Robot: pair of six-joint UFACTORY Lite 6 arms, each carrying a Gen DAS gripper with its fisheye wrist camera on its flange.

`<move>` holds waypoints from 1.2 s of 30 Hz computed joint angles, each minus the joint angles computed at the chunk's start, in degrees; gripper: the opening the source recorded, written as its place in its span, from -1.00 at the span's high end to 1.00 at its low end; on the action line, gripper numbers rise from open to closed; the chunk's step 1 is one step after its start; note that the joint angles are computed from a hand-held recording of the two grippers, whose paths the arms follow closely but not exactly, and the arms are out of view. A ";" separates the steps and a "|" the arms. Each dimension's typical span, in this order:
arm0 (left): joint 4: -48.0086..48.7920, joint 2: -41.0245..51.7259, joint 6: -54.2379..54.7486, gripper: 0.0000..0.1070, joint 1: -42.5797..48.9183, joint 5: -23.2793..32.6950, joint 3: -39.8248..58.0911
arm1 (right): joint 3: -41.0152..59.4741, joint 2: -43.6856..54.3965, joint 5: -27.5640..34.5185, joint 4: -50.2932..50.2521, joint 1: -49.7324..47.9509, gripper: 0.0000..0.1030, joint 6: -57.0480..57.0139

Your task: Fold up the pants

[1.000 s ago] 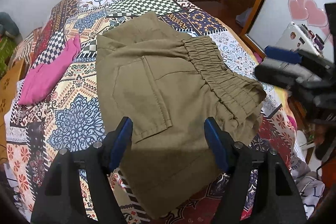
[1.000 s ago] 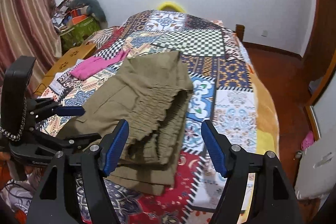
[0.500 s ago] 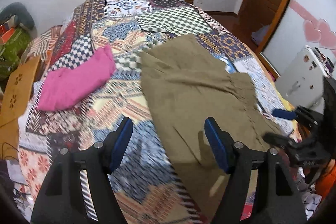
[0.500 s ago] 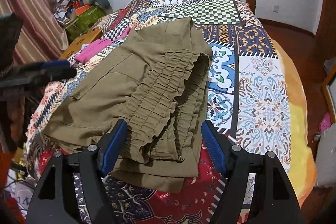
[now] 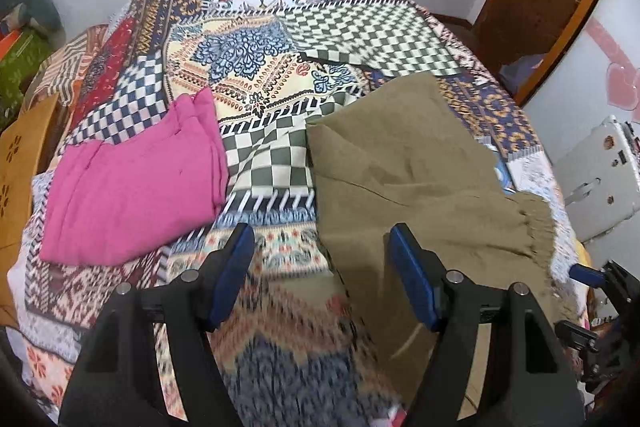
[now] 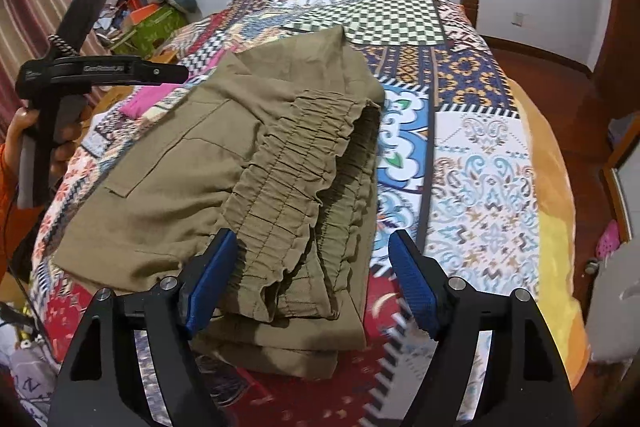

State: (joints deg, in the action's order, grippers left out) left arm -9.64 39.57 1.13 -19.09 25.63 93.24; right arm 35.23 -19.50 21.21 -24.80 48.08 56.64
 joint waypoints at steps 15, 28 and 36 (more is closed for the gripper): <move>-10.09 30.24 8.40 0.20 0.70 12.69 40.79 | 2.17 6.79 -5.91 12.87 -9.93 -0.44 -19.30; -17.61 15.02 16.53 0.85 2.90 2.04 18.97 | 3.86 6.27 -3.57 9.14 -11.63 -0.44 -14.24; -23.05 -4.12 21.94 0.87 5.25 -6.83 -7.84 | 4.25 -0.94 1.87 0.19 -8.46 -0.45 -3.76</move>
